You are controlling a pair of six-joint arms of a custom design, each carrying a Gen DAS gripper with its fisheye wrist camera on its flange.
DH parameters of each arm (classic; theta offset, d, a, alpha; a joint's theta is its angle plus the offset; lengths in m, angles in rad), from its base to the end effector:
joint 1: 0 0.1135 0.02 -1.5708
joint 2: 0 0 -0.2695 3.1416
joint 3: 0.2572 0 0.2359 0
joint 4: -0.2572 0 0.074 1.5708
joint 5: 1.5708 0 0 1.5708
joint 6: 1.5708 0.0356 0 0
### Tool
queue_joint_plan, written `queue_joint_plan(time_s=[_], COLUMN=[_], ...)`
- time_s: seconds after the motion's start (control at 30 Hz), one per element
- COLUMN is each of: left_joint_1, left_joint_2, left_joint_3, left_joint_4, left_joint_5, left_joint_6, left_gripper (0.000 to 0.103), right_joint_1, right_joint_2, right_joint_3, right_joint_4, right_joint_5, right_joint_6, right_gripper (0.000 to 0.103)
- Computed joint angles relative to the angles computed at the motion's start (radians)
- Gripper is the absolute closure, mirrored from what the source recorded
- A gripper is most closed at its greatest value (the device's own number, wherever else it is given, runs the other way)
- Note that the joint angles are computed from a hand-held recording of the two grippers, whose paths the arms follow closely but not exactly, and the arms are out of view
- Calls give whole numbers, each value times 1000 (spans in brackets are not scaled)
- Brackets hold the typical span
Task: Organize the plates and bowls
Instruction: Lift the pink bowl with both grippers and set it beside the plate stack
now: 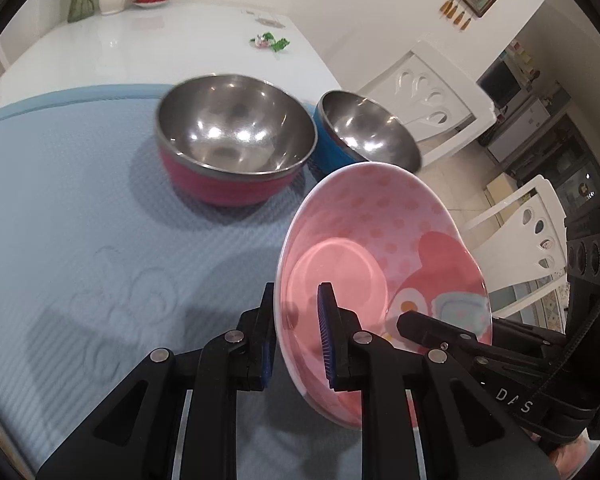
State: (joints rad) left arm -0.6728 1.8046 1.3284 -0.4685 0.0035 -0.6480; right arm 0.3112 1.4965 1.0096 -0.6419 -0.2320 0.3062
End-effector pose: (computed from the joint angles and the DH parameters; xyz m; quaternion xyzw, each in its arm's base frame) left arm 0.2947 -0.2350 0.2356 0.0123 0.9513 -0.1902 0.2422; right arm 0.2604 0.0924 0.2303 -0.0278 0.9691 0.1737 0.1731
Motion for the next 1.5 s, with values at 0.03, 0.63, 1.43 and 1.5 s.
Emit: queue_joint_plan(time_s=[0.03,0.63,1.43,1.5], left_joint_1=[-8,-221,-299,-290], left_joint_2=[-19,-464,-545,-558], left_joint_3=[-12,-354,-519,-501], left_joint_4=[-3,-172,-150,-188], left_joint_5=[-8,-175,-185,-196], left_joint_6=[-5,-251,-436,-421], left_gripper=[87,87,87,87], right_joint_1=[13,376,409,377], right_joint_2=[-23,-220,-185,-211], right_joint_3=[-3,-70,-157,-149], right_joint_4=[-18,-234,-190,-216], right_joint_5=[6,15,-47,-77], right_joint_6=[3,219,253,230], right_gripper=[86,85,85,85])
